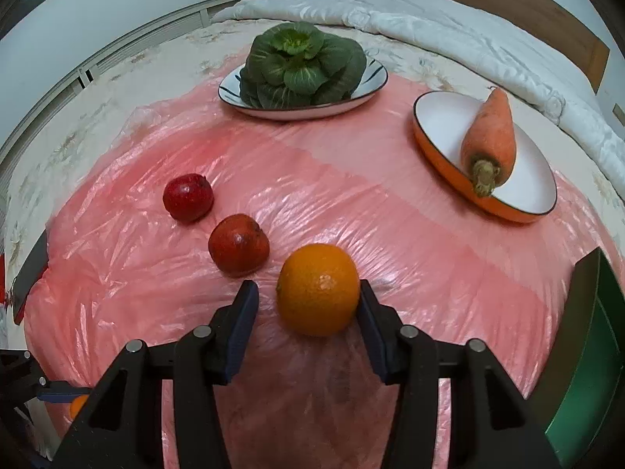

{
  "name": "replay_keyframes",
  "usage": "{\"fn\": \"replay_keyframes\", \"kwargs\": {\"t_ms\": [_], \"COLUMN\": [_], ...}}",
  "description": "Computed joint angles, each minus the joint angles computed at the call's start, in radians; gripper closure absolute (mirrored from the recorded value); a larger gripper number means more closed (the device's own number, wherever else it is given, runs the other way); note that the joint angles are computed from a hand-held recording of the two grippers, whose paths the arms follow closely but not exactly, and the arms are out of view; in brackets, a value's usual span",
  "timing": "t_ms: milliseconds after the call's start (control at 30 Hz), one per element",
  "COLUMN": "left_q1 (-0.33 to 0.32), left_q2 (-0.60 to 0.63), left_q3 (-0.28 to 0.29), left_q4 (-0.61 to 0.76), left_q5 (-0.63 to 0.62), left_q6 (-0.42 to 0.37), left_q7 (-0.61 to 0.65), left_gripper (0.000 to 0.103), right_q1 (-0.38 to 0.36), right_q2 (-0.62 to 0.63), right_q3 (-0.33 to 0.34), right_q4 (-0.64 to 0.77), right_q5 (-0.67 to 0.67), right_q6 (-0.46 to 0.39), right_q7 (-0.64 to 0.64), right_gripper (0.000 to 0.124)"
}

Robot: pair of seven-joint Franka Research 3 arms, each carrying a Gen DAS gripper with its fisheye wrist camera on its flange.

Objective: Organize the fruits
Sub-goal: 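Move both open tools over the oranges on the sheet, then grasp an orange with the left tool while the right tool grasps another orange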

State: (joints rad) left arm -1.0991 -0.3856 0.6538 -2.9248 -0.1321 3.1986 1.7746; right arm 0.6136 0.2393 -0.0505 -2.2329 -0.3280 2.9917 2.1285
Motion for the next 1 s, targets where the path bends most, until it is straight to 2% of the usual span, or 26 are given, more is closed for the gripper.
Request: {"fn": "replay_keyframes", "kwargs": {"t_ms": [400,1000], "left_q1": [-0.003,-0.004], "left_q2": [0.0,0.005], "left_q3": [0.004,-0.005], "left_q4": [0.001,0.014], "left_q5": [-0.003,-0.054], "left_q6": [-0.002,-0.025], "left_q7": [0.001,0.027], "left_gripper": [0.064,0.064], "right_q1": [0.026,0.034], "right_q2": [0.009,0.011], "right_q3": [-0.028,-0.035], "right_q4": [-0.001,0.005], "right_q5": [-0.028,-0.058], "right_q6": [0.01,0.001], "right_q7": [0.049,0.073], "right_gripper": [0.04,0.041]}}
